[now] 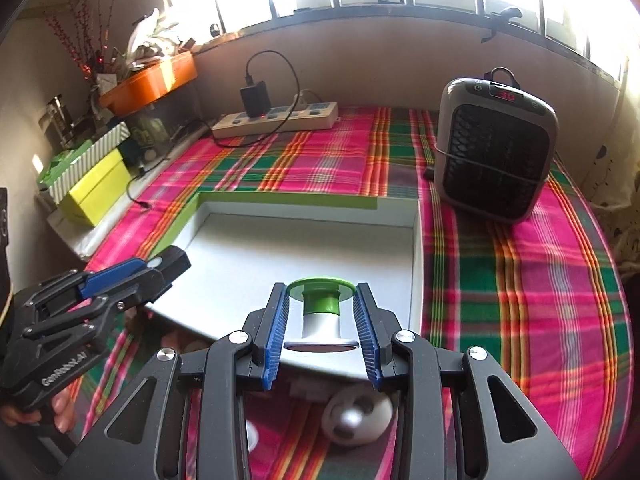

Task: Organize objects
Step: 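Carry the black device into the white box with left tool while right tool carries the spool in, both opening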

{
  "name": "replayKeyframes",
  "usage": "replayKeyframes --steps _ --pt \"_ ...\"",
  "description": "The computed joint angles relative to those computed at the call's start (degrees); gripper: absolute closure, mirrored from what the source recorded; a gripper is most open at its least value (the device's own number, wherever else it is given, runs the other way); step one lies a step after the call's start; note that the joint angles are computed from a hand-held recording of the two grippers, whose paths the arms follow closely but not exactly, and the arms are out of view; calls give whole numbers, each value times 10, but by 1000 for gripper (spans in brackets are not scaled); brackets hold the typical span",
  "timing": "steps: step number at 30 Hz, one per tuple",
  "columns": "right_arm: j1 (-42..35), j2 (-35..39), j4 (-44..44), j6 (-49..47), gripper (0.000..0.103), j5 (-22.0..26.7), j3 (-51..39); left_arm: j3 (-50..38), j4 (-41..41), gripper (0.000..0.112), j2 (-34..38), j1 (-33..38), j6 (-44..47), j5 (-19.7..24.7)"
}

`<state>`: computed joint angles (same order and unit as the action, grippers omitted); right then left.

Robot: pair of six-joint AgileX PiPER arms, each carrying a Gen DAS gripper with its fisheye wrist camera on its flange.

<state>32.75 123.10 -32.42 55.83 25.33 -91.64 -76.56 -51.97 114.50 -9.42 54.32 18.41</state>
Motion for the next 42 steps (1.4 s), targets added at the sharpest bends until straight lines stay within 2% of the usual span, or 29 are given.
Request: replayKeyframes --steps 8,18,29,42 --pt "-28 60 70 -93 68 37 -94 -95 129 88 64 -11 -129 19" --pt "-52 139 133 -178 68 93 -213 -189 212 88 132 -19 -208 41" --pt "-58 182 152 -212 68 128 -281 -229 240 87 165 -20 -237 58" --pt "-55 193 146 -208 68 131 -298 -244 260 87 176 -23 -256 67"
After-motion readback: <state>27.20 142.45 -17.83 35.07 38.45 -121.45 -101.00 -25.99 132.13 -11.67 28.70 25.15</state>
